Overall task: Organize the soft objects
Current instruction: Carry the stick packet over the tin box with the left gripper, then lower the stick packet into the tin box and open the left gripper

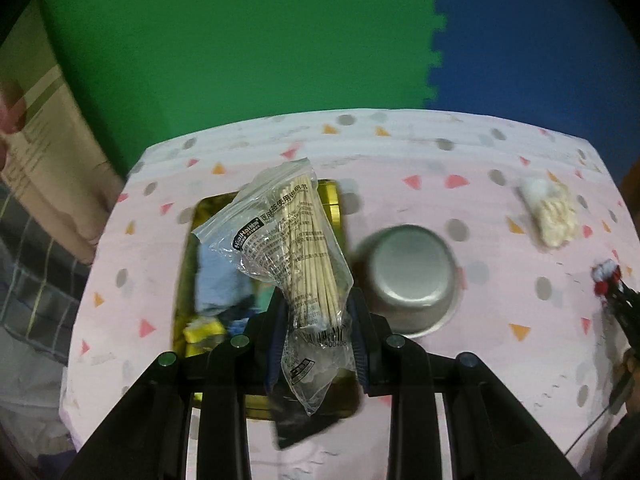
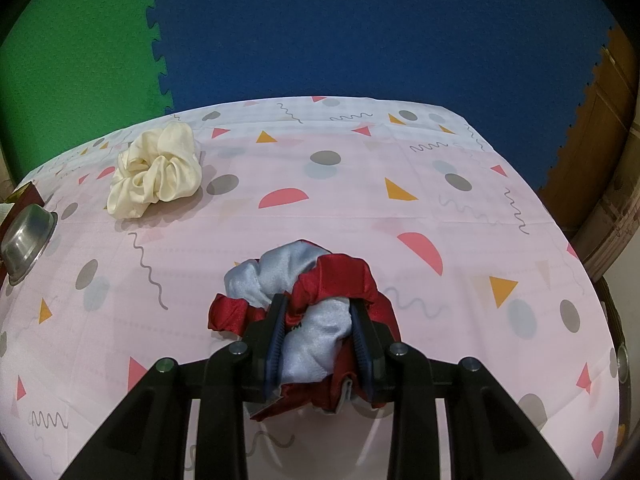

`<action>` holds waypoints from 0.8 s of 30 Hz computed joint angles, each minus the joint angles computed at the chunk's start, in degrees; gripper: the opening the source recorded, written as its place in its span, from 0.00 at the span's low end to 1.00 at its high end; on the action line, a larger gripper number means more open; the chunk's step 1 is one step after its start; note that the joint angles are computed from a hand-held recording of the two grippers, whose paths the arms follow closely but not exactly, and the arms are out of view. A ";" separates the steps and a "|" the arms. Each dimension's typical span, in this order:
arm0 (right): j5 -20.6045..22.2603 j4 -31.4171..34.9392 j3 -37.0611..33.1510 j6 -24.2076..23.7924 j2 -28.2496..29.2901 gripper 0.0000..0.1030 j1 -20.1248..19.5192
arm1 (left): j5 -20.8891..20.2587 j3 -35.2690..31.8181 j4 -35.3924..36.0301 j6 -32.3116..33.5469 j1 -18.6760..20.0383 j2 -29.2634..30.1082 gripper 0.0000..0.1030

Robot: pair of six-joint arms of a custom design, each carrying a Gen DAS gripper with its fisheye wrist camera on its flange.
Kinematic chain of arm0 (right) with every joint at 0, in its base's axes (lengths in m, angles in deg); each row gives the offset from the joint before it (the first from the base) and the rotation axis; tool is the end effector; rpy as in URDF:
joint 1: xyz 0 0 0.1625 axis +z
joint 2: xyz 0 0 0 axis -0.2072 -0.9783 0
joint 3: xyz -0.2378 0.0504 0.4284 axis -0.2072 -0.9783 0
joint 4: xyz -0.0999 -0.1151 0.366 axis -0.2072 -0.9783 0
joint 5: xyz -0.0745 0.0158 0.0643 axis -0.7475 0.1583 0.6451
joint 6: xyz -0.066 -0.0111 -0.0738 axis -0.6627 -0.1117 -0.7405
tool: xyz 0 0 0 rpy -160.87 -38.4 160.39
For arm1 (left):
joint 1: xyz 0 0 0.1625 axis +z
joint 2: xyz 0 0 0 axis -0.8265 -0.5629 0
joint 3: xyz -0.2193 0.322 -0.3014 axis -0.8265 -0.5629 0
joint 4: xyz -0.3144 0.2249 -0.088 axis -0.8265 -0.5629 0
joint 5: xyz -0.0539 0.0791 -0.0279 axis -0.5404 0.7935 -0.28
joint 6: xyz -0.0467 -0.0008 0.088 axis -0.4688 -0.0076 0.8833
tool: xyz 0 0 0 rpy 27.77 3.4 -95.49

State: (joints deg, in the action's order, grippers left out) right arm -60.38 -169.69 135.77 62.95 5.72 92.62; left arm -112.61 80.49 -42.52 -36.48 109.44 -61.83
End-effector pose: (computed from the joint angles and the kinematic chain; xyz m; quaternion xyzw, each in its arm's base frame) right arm -0.0295 -0.5582 0.2993 -0.1424 -0.7794 0.4148 0.4475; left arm -0.3536 -0.8240 0.1067 0.3373 0.8607 -0.1467 0.3520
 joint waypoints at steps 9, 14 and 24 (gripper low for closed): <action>0.00 -0.04 0.03 -0.21 -0.06 0.32 -0.04 | 1.61 -5.22 1.72 -0.96 3.10 1.10 0.26; 0.01 -0.08 0.06 -0.21 -0.06 0.32 -0.04 | 2.69 -9.72 3.45 -0.91 4.31 2.99 0.26; 0.09 -0.19 0.12 -0.31 -0.09 0.32 -0.15 | -0.17 -18.36 10.79 -1.80 6.54 7.36 0.26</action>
